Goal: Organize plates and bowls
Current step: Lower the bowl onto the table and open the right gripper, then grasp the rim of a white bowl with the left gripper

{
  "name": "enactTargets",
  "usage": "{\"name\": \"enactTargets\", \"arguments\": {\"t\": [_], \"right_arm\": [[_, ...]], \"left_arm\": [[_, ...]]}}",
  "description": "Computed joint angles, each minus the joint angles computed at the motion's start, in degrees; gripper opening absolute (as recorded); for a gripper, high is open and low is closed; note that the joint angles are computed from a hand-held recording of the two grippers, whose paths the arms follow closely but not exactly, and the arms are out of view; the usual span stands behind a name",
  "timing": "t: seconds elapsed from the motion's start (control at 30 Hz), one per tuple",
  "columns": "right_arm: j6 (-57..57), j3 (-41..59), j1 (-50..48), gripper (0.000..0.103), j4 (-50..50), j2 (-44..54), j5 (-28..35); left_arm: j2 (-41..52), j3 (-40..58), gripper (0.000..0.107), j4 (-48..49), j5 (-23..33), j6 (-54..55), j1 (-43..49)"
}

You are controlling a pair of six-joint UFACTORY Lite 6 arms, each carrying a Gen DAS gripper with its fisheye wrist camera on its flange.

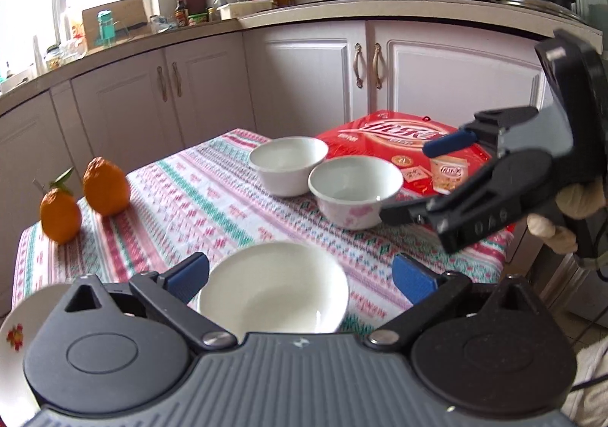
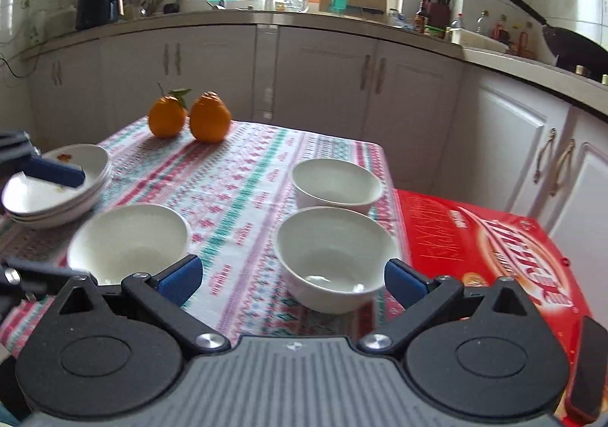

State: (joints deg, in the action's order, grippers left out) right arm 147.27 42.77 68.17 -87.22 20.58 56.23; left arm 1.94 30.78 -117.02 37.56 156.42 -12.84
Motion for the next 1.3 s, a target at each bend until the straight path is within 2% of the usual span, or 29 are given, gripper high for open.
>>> {"name": "enactTargets", "arguments": {"t": [0.3, 0.47, 0.63, 1.03, 1.3], "right_arm": [[3.24, -4.4, -3.21, 0.103, -2.83, -0.12, -1.51], [6.79, -6.3, -6.91, 0.103, -9.06, 0.59, -3.38], [8.53, -7.16, -10.84, 0.103, -15.57, 1.96, -5.35], [14.26, -8.56, -17.48, 0.102, -29.76, 4.24, -7.45], [16.38, -9.84, -20.55, 0.095, -35.87, 3.22, -8.28]], "left_arm": [[9.52, 12.16, 0.102, -9.25, -5.45, 2.92, -11.46], [18.56, 23.82, 0.102, -4.07, -10.25, -6.51, -15.46], [27.51, 36.27, 0.102, 10.61, -14.36, -24.04, -17.47], [42.9, 57.87, 0.099, 40.52, -13.78, -56.83, -19.48], [49.3, 67.4, 0.079, 52.89, -11.07, -70.22, -20.64]]}}
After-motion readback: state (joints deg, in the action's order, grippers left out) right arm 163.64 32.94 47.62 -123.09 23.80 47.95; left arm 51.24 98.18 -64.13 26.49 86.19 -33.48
